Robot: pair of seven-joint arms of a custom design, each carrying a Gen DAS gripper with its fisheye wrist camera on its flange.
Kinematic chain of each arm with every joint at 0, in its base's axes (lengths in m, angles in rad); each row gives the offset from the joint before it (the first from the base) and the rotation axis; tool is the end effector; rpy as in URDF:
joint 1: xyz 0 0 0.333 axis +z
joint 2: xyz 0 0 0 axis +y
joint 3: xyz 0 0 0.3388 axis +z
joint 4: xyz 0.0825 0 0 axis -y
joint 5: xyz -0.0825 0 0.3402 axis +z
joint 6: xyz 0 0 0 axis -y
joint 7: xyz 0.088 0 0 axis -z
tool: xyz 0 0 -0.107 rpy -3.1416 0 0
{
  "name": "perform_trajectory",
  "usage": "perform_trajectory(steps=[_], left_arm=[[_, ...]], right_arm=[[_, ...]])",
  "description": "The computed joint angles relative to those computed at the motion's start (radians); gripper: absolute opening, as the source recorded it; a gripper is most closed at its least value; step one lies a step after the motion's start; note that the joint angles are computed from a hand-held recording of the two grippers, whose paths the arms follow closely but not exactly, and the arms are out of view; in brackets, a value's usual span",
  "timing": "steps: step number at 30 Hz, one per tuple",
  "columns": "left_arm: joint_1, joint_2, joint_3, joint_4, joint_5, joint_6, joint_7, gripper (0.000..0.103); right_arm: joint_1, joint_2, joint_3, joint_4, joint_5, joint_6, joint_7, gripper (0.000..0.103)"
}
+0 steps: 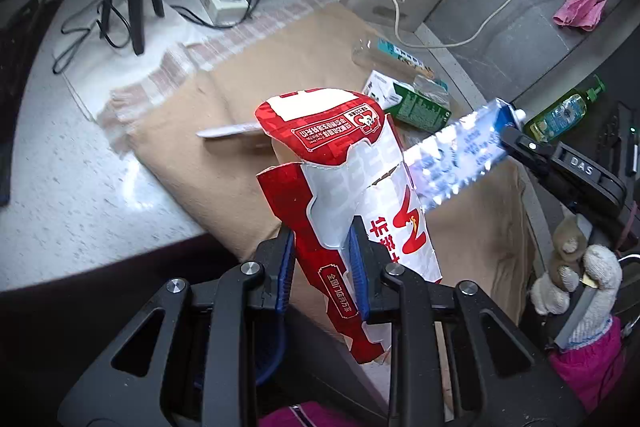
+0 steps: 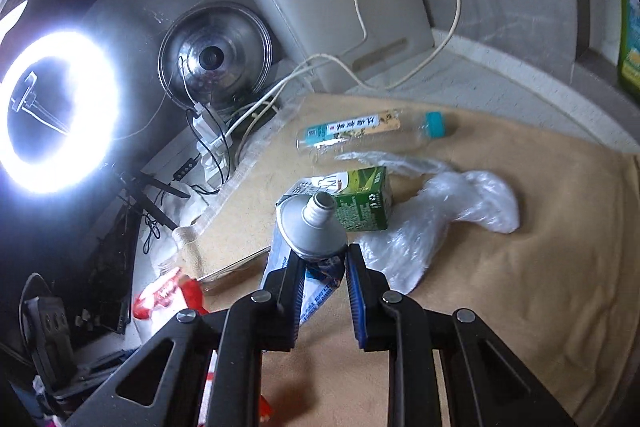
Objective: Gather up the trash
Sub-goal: 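Lift the toothpaste tube off the cloth with the right tool while the left tool holds the wrapper, then carry the wrapper and toothpaste tube down over the blue basket with both tools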
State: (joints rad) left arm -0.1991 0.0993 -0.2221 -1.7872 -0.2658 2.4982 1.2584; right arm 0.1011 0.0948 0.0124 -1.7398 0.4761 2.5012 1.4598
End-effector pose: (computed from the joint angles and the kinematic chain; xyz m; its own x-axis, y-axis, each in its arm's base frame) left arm 0.5485 -0.2369 0.5988 -0.0472 -0.9039 0.4252 -0.8863 -0.1584 -0.4352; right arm 0.5958 0.0645 0.6230 0.0705 -0.9215 -0.3819 -0.7965 0.1784 -0.5776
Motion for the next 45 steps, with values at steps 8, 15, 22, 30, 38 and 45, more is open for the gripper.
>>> perform_trajectory(steps=[8,15,22,30,38,45], left_arm=[[0.026,-0.088,0.027,-0.085,0.056,0.020,0.079,0.024],[0.052,-0.173,0.059,-0.177,0.010,0.020,0.190,0.024],[0.061,-0.250,0.086,-0.265,-0.025,0.019,0.299,0.024],[0.060,-0.291,0.105,-0.339,-0.070,0.003,0.399,0.024],[0.059,-0.303,0.104,-0.425,-0.065,0.016,0.453,0.024],[0.060,-0.295,0.091,-0.492,-0.025,0.053,0.463,0.024]], right_arm=[[0.042,-0.116,0.003,-0.106,-0.124,0.058,0.113,0.019],[0.085,-0.219,0.022,-0.208,-0.217,0.087,0.227,0.019],[0.117,-0.307,0.059,-0.291,-0.341,0.089,0.373,0.019],[0.146,-0.384,0.105,-0.379,-0.428,0.074,0.526,0.019],[0.178,-0.412,0.155,-0.435,-0.516,0.030,0.648,0.019],[0.207,-0.393,0.195,-0.472,-0.611,0.000,0.740,0.019]])
